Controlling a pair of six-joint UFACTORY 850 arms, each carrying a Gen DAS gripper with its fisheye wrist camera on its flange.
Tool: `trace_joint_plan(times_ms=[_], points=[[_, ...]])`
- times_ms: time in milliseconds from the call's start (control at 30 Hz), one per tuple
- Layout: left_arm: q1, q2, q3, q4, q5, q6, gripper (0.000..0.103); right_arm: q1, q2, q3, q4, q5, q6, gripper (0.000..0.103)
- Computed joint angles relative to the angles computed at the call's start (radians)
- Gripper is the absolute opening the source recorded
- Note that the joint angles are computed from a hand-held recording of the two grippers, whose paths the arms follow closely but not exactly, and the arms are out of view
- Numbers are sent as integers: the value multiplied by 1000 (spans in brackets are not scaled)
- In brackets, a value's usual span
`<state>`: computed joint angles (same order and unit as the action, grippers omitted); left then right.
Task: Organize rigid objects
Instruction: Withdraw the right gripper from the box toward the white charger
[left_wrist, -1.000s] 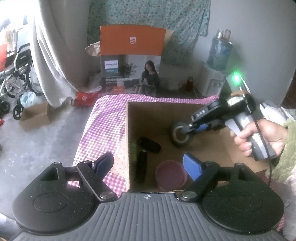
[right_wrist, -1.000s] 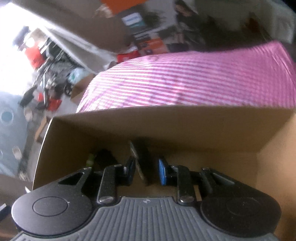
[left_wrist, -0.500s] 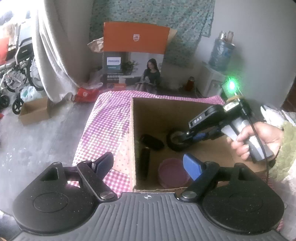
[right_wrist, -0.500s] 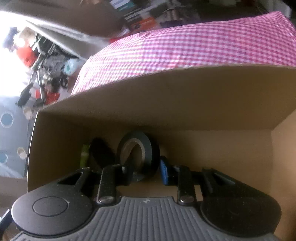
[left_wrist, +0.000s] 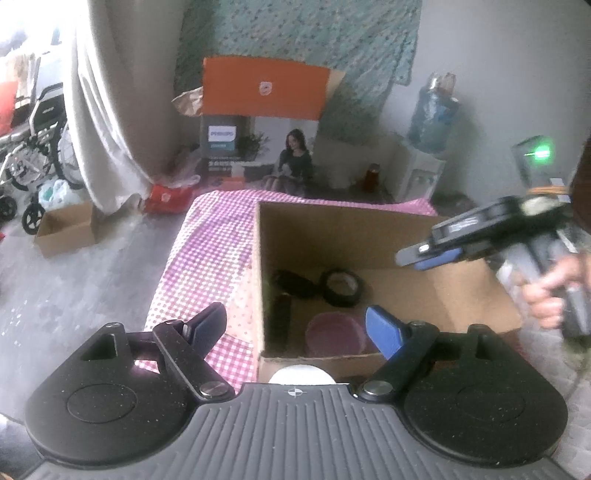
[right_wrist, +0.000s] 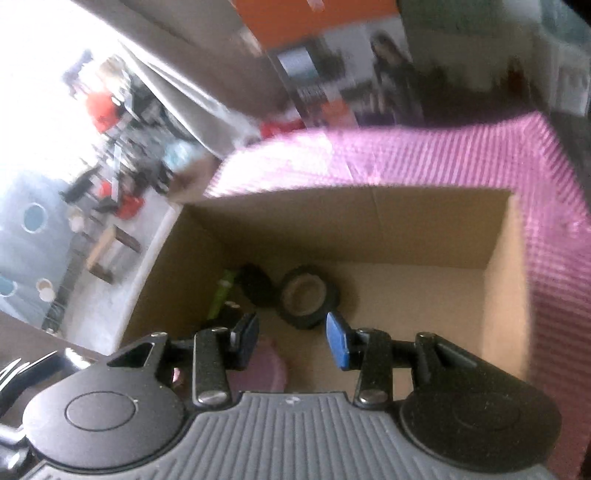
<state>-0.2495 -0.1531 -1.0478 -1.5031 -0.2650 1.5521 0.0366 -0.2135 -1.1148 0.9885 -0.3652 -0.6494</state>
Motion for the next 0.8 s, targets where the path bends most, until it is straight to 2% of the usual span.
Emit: trace_joint_plan(times_ms=[200, 367, 533, 633, 800], points=[[-4, 32, 49, -45, -57, 96, 85, 28, 298, 274, 461, 84, -466, 43], [-39, 28, 88, 20, -82, 90, 85, 63, 447, 445, 702, 120, -654, 43], [-95, -3, 127, 15, -80, 166, 85, 110, 477, 543, 1013, 185, -874, 43], [-123, -14, 142, -9, -60, 223, 85, 99, 458, 574, 1102, 136, -907, 43], [-157, -18, 170, -172, -31, 437, 83, 71, 390, 569, 1182, 53, -952, 43]])
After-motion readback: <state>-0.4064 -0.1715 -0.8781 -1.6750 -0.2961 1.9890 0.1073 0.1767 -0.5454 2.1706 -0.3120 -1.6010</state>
